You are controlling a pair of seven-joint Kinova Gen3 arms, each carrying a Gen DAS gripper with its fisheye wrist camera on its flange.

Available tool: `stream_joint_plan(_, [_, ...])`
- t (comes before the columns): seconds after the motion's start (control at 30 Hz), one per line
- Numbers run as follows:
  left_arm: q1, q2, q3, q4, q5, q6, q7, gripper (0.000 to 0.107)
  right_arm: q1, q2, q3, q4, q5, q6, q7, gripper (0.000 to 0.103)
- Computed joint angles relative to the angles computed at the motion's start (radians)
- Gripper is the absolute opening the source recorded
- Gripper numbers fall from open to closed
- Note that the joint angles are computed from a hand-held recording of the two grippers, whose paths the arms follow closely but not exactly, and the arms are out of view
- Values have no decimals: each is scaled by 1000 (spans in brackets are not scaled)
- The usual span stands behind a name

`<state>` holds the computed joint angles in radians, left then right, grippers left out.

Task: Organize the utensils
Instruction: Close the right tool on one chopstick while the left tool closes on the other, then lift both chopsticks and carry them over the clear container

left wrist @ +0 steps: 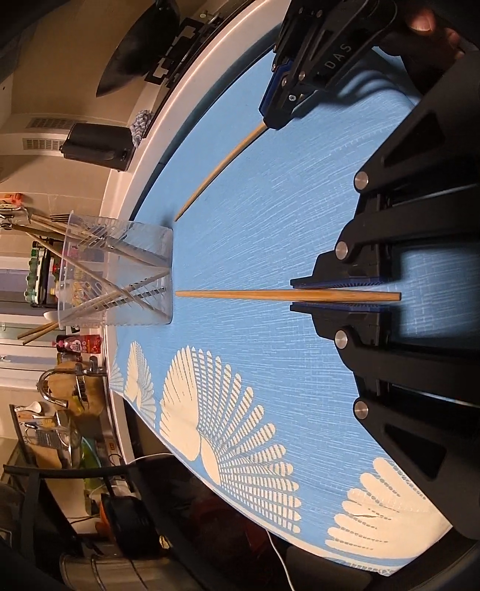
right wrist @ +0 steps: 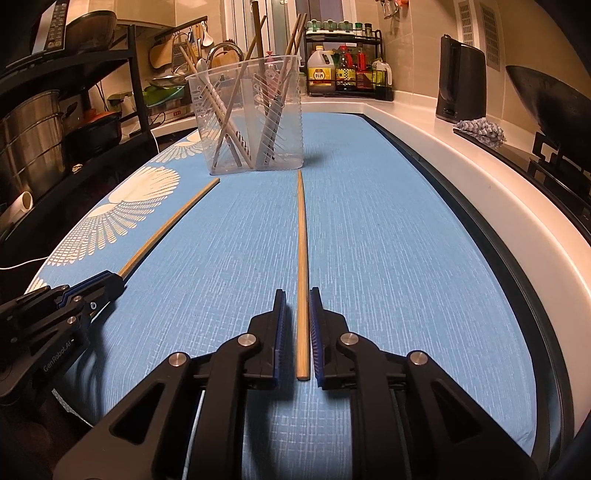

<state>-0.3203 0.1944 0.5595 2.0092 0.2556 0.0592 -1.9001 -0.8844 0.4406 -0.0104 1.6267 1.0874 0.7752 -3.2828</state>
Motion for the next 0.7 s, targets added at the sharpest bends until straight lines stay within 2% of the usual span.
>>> stream_joint_plan(0.1, [-3,-2,6,12,-6,-22,10,8,3,1,-1,-4,-6,-1,4,14])
stream_joint_plan(0.33, [23,-8,-15,37,-91,-68,87,7,2,5,-2,-12,-16,9,22,14])
stream_joint_plan(0.4, [-8,-7,19,37,-118,-66,110,7,11,2,-6,-18,-34,4,45,7])
stream_joint_plan(0.5, [-37,-15,49,43,-155,-70,146,7,-2,-6,4,-13,-28,12,30,6])
stream_joint_plan(0.7, [-140,-58,155,90,-256,-146,236,7,-33,-35,-4,2,43,64,-21,6])
